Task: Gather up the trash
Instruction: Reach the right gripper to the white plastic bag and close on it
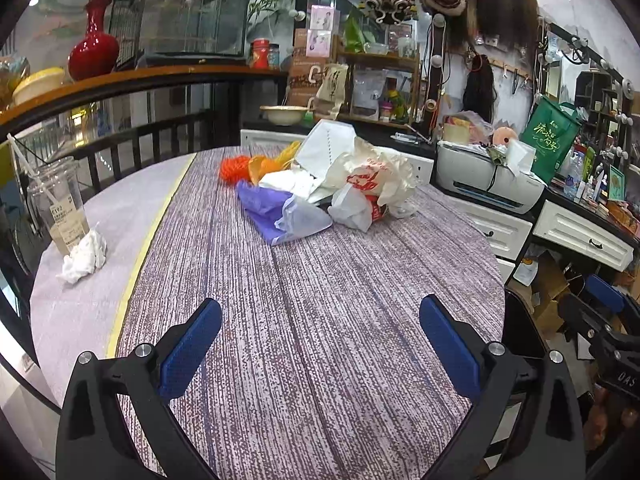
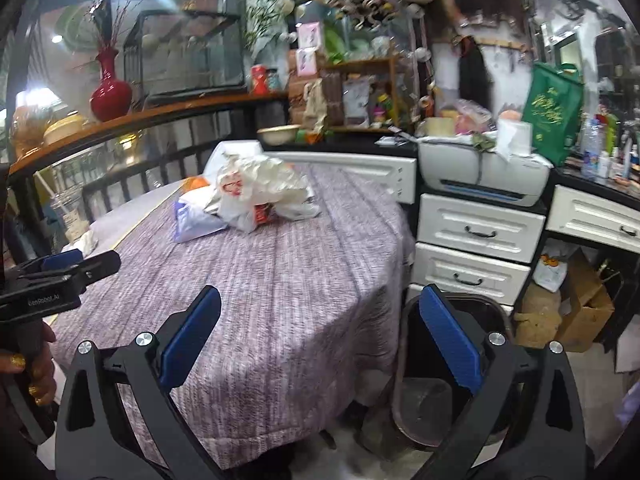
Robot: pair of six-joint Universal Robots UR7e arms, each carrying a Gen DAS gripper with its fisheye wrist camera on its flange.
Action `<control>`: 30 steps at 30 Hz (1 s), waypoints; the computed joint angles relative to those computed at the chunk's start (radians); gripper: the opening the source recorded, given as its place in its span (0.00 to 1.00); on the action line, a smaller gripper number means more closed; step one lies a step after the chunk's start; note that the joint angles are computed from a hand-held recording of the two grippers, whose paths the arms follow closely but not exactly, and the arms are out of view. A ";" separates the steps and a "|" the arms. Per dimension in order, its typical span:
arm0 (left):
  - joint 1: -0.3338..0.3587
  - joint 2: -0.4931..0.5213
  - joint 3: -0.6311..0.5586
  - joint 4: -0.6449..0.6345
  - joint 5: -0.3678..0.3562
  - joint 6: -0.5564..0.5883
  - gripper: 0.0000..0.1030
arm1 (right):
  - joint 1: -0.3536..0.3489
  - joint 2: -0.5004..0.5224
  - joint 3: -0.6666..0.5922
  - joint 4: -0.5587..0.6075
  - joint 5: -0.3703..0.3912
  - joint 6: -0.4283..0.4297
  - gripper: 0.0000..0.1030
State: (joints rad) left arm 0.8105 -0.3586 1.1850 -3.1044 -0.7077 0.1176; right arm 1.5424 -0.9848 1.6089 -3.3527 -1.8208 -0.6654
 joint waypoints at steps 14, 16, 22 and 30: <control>0.073 0.041 -0.279 0.393 -0.033 -0.045 0.95 | 0.064 0.290 -0.531 0.386 -0.043 -0.145 0.93; 0.086 0.059 -0.347 0.479 -0.043 -0.083 0.95 | 0.073 0.355 -0.645 0.436 -0.052 -0.177 0.88; 0.109 0.128 -0.539 0.598 -0.084 -0.097 0.95 | 0.087 0.527 -0.951 0.562 -0.063 -0.253 0.81; 0.124 0.259 -0.819 0.721 -0.113 -0.054 0.95 | 0.091 0.683 -1.252 0.752 -0.105 -0.276 0.34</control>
